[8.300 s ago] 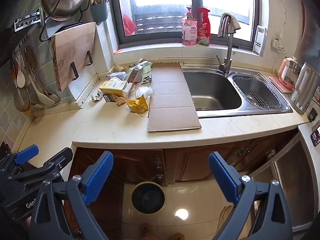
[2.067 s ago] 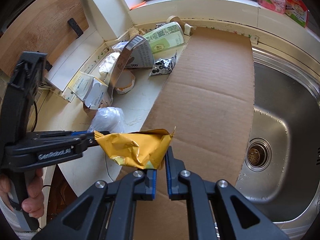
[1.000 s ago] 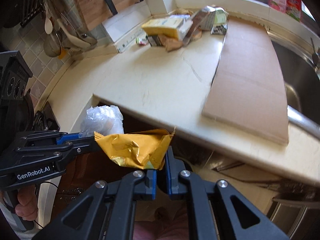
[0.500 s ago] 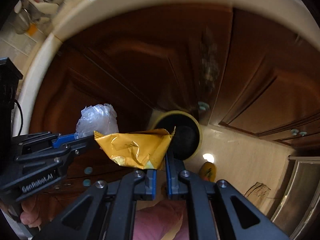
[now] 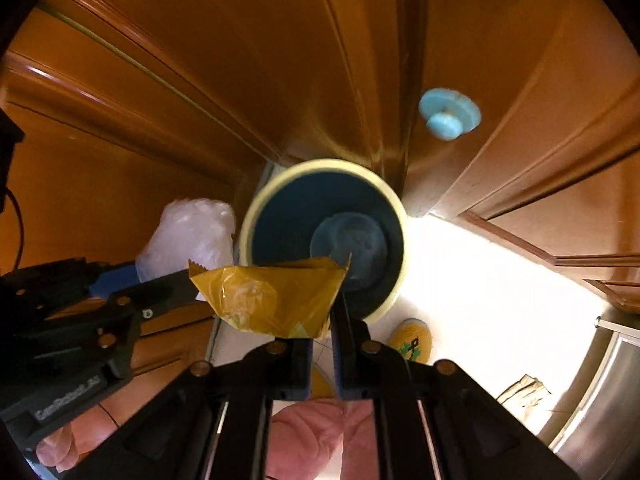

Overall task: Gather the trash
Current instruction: 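Carry both items down over the black bin and open both grippers, then raise both tools back up toward the counter trash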

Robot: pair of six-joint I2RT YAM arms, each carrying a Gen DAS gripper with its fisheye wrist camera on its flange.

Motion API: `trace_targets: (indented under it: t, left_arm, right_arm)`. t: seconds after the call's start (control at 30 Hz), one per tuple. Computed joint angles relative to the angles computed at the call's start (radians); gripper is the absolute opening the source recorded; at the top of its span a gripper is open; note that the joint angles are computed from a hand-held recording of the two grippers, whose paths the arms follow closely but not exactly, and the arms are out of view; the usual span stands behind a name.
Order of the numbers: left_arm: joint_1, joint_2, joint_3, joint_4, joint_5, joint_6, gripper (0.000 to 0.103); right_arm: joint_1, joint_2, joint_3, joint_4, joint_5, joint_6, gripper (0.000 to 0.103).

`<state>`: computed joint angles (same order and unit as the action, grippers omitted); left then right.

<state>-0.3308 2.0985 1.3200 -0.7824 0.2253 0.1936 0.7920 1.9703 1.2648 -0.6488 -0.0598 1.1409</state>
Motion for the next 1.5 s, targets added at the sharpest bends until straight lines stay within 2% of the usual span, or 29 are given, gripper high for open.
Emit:
trace_targets:
  t: [0.07,0.13,0.2,0.27,0.4,0.47,0.53,0.8,0.93,1.1,1.27,1.4,1.5]
  left_arm:
    - [0.008,0.027,-0.006,0.034,0.010,0.008,0.035]
    - [0.007,0.043,-0.009,0.048,0.013,0.008,0.058]
    - [0.009,0.063,-0.002,0.055,-0.008,0.004,0.064]
    - [0.013,0.085,0.007,0.061,-0.020,-0.001,0.067]
    - [0.022,0.048,-0.029,0.100,-0.047,-0.001,0.076]
    - [0.022,0.025,-0.045,0.111,-0.060,0.010,0.076]
    - [0.011,-0.002,-0.059,0.114,-0.087,0.027,0.083]
    - [-0.020,-0.121,-0.089,0.048,-0.137,0.070,0.084]
    - [-0.003,-0.163,-0.044,-0.074,-0.115,0.075,0.084]
    - [0.014,-0.219,0.017,-0.191,-0.101,0.085,0.084]
    - [0.030,-0.289,0.121,-0.339,-0.081,0.066,0.084]
    - [0.051,-0.328,0.258,-0.484,-0.056,0.047,0.084]
    - [0.062,-0.343,0.380,-0.590,-0.037,0.046,0.084]
  right_arm:
    - [-0.011,0.051,0.003,0.035,-0.005,-0.024,0.011]
    - [-0.019,0.072,-0.007,0.063,-0.008,-0.036,0.016]
    - [-0.025,0.088,-0.008,0.075,-0.009,-0.033,0.023]
    - [-0.026,0.085,-0.020,0.085,-0.002,-0.025,0.037]
    - [-0.015,0.059,-0.041,0.095,0.028,-0.020,0.041]
    - [-0.012,0.051,-0.043,0.107,0.021,-0.015,0.041]
    - [-0.007,0.047,-0.035,0.101,0.025,-0.004,0.041]
    - [0.012,-0.032,-0.057,0.065,0.026,0.077,0.041]
    - [0.024,-0.095,-0.068,0.013,0.022,0.107,0.041]
    - [0.043,-0.148,0.001,-0.106,0.034,0.129,0.042]
    - [0.073,-0.168,0.164,-0.281,0.064,0.142,0.041]
    - [0.090,-0.170,0.307,-0.423,0.093,0.141,0.041]
    - [0.116,-0.140,0.511,-0.590,0.132,0.142,0.041]
